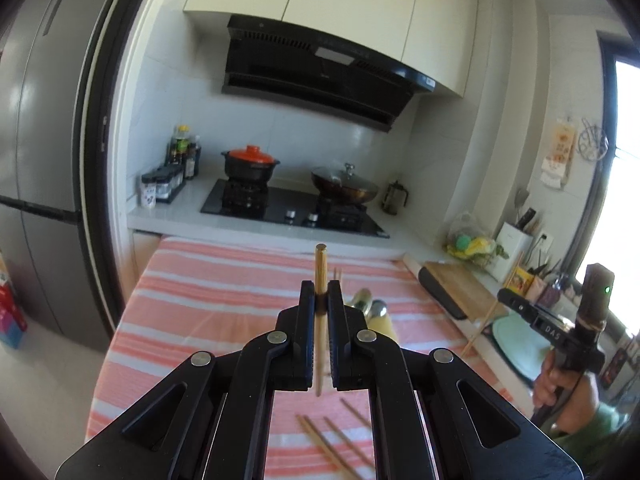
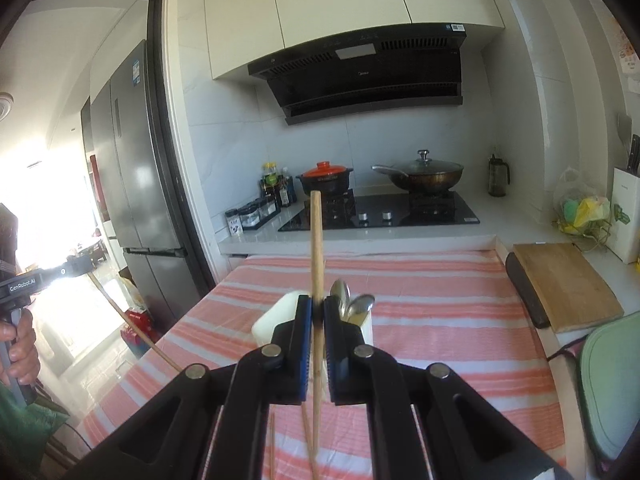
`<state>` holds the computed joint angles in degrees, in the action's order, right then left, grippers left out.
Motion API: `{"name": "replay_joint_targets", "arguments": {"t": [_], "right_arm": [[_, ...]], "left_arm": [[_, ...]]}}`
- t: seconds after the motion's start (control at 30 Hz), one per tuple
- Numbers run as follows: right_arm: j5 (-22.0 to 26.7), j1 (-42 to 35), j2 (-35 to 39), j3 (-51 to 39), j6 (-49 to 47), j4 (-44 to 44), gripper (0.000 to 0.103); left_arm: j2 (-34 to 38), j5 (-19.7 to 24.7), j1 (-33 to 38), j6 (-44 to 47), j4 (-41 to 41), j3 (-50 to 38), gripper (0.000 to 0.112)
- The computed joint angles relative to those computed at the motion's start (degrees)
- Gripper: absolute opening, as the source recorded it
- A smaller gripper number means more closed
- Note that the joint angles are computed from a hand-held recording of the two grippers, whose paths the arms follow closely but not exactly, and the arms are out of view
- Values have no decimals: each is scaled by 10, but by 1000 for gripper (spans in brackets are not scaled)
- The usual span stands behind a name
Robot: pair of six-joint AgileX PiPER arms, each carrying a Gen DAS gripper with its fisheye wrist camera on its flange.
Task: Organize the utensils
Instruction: 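Lower the chopsticks into the caddy, open both tools and withdraw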
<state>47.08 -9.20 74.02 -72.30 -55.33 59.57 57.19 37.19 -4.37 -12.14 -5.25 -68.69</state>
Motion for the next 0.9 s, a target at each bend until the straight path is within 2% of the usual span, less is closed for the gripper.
{"name": "replay_joint_targets", "arguments": {"t": [0.07,0.2,0.27,0.37,0.43,0.63,0.7,0.77,0.83,0.9], "right_arm": [[-38,21,24,-28,3,17,6],[-116,67,79,-69,-28,74,6],[-154,93,108,-84,-42,82,6],[-186,118,159,-104,-45,73,6],[-171,122,203,-137,18,17,6],[-51,127,337,-274,204,-161,6],[-10,128,375,-321,236,-188,7],[33,127,403,-359,269,-210,10],[49,124,402,-363,297,-221,10],[55,107,375,-338,284,-195,10]], "left_arm": [[41,-27,1,-19,5,-31,4],[137,-52,-19,-49,40,-97,4],[187,-48,-35,-69,74,-126,4],[260,-27,-39,-42,52,-166,4],[303,-8,-46,-39,56,-189,4],[421,64,-54,-8,35,-274,4],[453,90,-63,-4,34,-305,5],[465,104,-70,-13,39,-318,12],[446,97,-71,-16,29,-295,38],[403,81,-69,-8,24,-250,52]]}}
